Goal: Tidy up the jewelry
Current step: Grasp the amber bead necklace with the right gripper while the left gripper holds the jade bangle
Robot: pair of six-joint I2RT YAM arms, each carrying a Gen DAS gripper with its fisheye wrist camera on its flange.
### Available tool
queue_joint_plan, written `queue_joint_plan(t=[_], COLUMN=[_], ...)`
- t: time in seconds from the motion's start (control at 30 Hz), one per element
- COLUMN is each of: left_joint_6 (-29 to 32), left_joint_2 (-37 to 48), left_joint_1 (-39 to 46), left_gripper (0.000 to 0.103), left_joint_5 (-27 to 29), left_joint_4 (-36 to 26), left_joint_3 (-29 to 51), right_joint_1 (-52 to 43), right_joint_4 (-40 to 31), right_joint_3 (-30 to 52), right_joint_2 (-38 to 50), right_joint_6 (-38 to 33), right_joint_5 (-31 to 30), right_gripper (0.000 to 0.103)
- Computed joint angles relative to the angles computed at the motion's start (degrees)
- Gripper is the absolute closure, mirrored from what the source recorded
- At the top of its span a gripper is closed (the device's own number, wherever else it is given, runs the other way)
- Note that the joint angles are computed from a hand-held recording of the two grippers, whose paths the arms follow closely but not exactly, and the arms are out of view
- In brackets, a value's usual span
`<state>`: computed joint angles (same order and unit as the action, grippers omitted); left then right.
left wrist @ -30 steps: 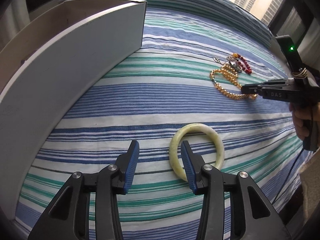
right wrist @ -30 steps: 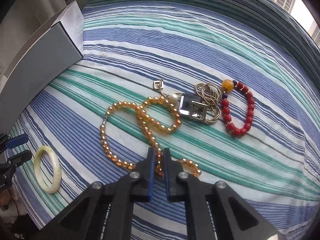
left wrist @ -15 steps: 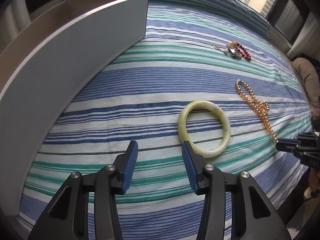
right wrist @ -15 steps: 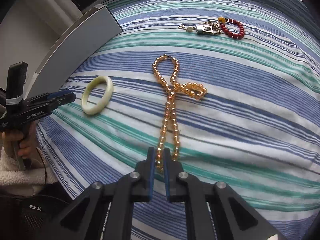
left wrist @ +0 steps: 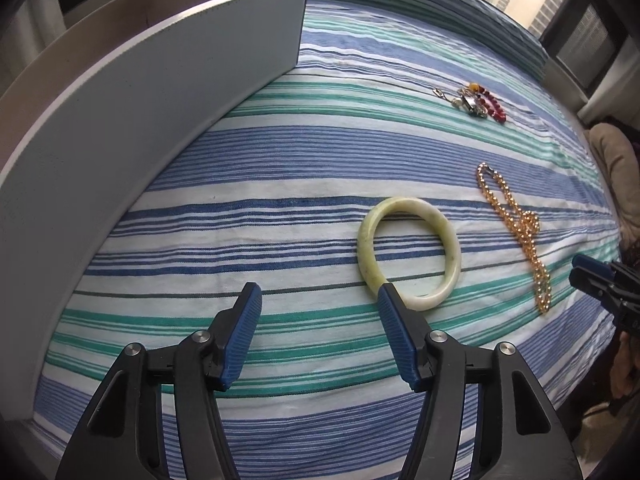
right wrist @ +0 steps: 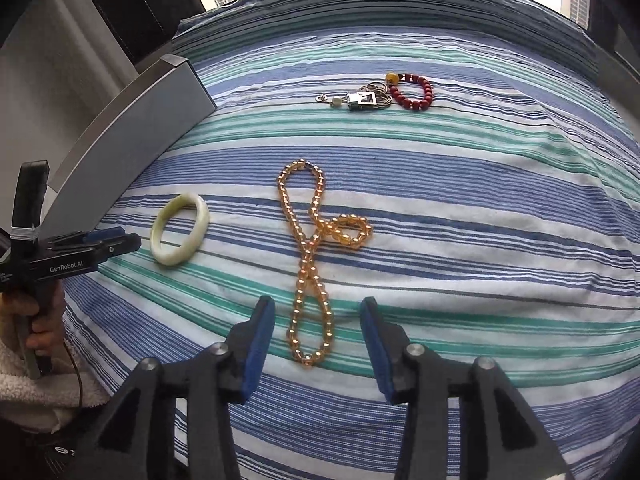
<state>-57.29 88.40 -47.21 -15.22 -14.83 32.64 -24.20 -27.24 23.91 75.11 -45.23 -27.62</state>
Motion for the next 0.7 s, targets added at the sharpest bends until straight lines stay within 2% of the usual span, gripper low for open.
queue_joint_plan(t=[0.3,0.7], left_joint_6=[-1.1,-2.3], left_joint_2=[-1.5,-4.3], left_joint_1=[-1.3,-3.1], left_gripper=[0.038,0.038], left_joint_5=[-0.7,-1.9], left_joint_4=[-1.2,-3.2], left_joint_3=[-0.2,-0.8], right_joint_1=[-5.2,-4.8], right_joint_4=[-3.1,-3.8], right_joint_3=[1.1,-0.7], right_joint_2=[-0.9,-3.6], right_joint_6=[-3.2,-3.5], right_joint_5=[-1.7,-0.4], right_gripper=[0.058,0.058])
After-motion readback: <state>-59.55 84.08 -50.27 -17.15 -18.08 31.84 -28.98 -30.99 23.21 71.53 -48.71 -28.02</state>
